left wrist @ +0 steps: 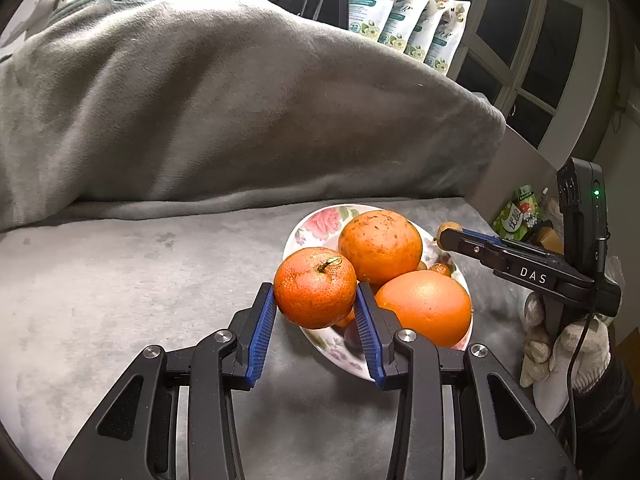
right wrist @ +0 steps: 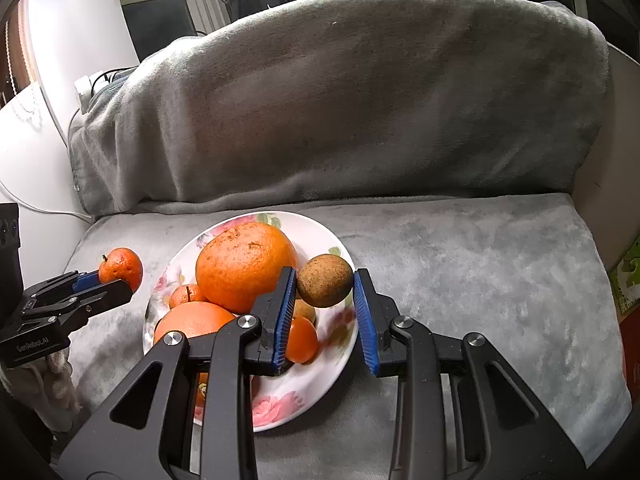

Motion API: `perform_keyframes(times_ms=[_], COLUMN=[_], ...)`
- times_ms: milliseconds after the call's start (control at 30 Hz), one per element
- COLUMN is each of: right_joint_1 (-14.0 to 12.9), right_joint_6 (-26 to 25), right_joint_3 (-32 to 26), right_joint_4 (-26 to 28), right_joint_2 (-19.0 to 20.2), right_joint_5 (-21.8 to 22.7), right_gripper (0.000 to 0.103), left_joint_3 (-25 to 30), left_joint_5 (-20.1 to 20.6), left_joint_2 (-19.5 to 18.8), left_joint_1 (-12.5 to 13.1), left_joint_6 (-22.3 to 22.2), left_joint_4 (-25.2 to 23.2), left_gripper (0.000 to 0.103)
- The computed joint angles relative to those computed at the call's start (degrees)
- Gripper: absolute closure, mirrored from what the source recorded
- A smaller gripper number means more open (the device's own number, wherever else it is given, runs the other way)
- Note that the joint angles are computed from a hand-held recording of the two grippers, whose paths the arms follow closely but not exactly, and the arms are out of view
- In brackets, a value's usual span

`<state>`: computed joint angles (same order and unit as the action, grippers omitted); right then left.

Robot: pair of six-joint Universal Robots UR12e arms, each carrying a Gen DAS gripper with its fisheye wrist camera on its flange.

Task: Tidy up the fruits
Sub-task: 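Carry the tangerine to the plate while the right gripper carries the brown fruit, then open the left gripper on the plate while the right gripper releases the brown fruit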

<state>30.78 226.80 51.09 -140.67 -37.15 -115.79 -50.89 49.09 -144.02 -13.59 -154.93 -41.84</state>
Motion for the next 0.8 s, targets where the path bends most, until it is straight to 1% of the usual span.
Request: perform_keyframes(times_ms=[233,433,467,533,600,700,767,800], right_joint_1=[0.0,0.1,0.1,0.1,0.2,0.3,0.4,0.4], right_joint_6=[-0.2,-0.9,-0.9,-0.9,-0.9,-0.9,-1.0,-1.0], right_joint_3=[-0.1,-0.7,-0.8,-0.8,-0.7,-0.5,-0.6,-0.7], right_joint_4=[0.0,0.0,0.1,-0.3,-0.7,-0.9,-0.8,-0.8], right_joint_2=[0.1,0.3,0.4,0.4,0.3,0.2,0.2,0.3], right_joint_5=[0.4,0.5,0.4,0.1,-0.3,-0.6,-0.9,-1.2], right_gripper=[0.072,0.071,0.069,0.056,0.05,0.049,0.043,0.037], left_joint_3=[0.3,0.7,0.7,0.7,0.6,0.6,0.6,0.5], left_joint_5=[-0.2,-0.3,-0.3,-0.3,-0.2,-0.1,-0.1,-0.1], left_joint_2=[-0.3,-0.4,-0.4,-0.3,-0.3,-0.3,-0.3,-0.2], left_joint_1=[0.0,-0.1,-0.2,-0.2,-0.3,-0.3,-0.3,-0.3], left_joint_6=[-0.5,0.0,0.2,0.4,0.6,0.7,0.8,0.9], left_joint_4=[-0.1,-0.7,-0.7,-0.8,-0.8,-0.9,-1.0,-0.9], left_gripper=[0.064,0.064,0.064,0.064,0.064,0.064,0.063,0.063])
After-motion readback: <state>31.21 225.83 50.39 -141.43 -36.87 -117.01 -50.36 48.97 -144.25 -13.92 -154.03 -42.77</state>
